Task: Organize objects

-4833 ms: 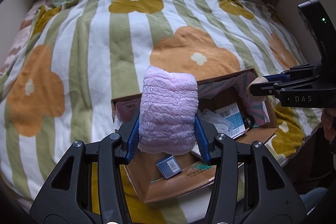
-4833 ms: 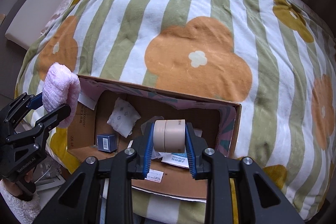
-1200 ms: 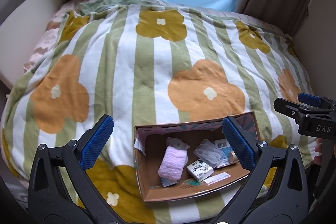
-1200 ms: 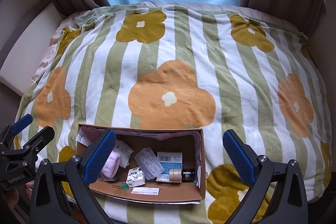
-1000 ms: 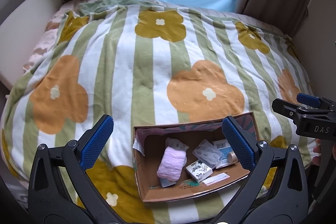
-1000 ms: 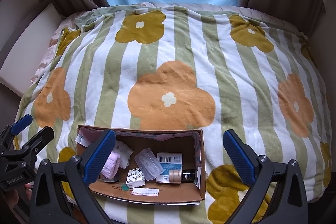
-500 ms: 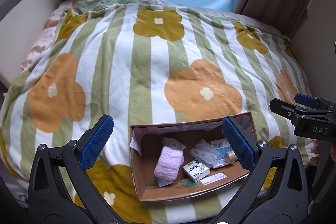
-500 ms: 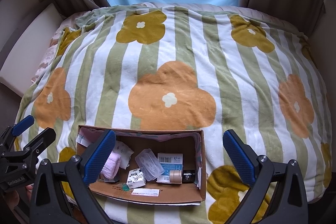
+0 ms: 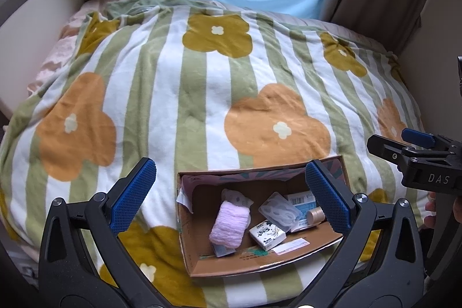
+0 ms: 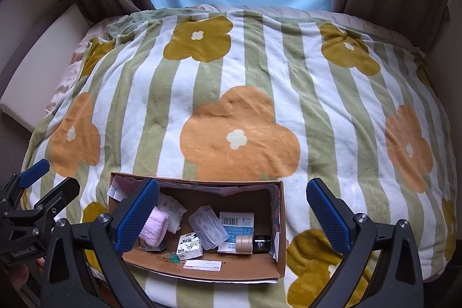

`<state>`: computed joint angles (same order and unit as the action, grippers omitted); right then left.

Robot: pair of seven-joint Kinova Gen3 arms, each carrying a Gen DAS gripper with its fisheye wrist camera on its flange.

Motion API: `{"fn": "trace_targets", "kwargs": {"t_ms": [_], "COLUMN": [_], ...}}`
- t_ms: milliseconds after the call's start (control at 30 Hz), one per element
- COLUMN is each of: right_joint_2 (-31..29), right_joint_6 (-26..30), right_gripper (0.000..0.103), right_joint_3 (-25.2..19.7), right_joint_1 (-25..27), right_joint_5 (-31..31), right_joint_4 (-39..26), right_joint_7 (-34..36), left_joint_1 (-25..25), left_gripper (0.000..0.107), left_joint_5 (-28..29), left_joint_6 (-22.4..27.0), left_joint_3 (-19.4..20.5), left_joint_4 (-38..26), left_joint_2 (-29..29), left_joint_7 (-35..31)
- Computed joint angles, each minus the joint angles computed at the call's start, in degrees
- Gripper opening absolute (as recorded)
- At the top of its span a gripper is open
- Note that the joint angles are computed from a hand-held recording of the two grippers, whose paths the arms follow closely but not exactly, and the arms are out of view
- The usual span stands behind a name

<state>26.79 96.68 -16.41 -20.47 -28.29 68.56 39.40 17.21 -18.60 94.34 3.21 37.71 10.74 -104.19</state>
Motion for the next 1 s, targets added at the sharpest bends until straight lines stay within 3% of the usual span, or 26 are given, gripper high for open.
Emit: {"fn": "trace_targets", "kwargs": {"t_ms": [533,667,1000], "right_joint_2": [-0.5,-0.4,0.0], "right_joint_6": [0.9,0.8,0.3], "right_gripper": [0.102,0.102,0.102], "right_joint_3": [0.3,0.3,0.4], "right_joint_1": [0.8,0.6,0.2], "right_joint_5": [-0.4,-0.3,-0.2], "right_joint_4": [0.6,0.3,-0.2], "right_joint_7": [0.7,0.2,-1.4], "left_joint_1": [3.0,5.5,5.8], "left_gripper": [0.103,0.103,0.103], "left_joint_5": [-5.5,-10.1,-10.6], "left_joint_6": [-0.7,-0.4,-2.7], "left_joint_3": [-0.1,-0.6,-0.2], "left_joint_4": [0.0,0.1,2.0], "left_joint_2": [-0.2,0.5,-0.2], "left_joint_7": [0.6,2.6,3.4]}}
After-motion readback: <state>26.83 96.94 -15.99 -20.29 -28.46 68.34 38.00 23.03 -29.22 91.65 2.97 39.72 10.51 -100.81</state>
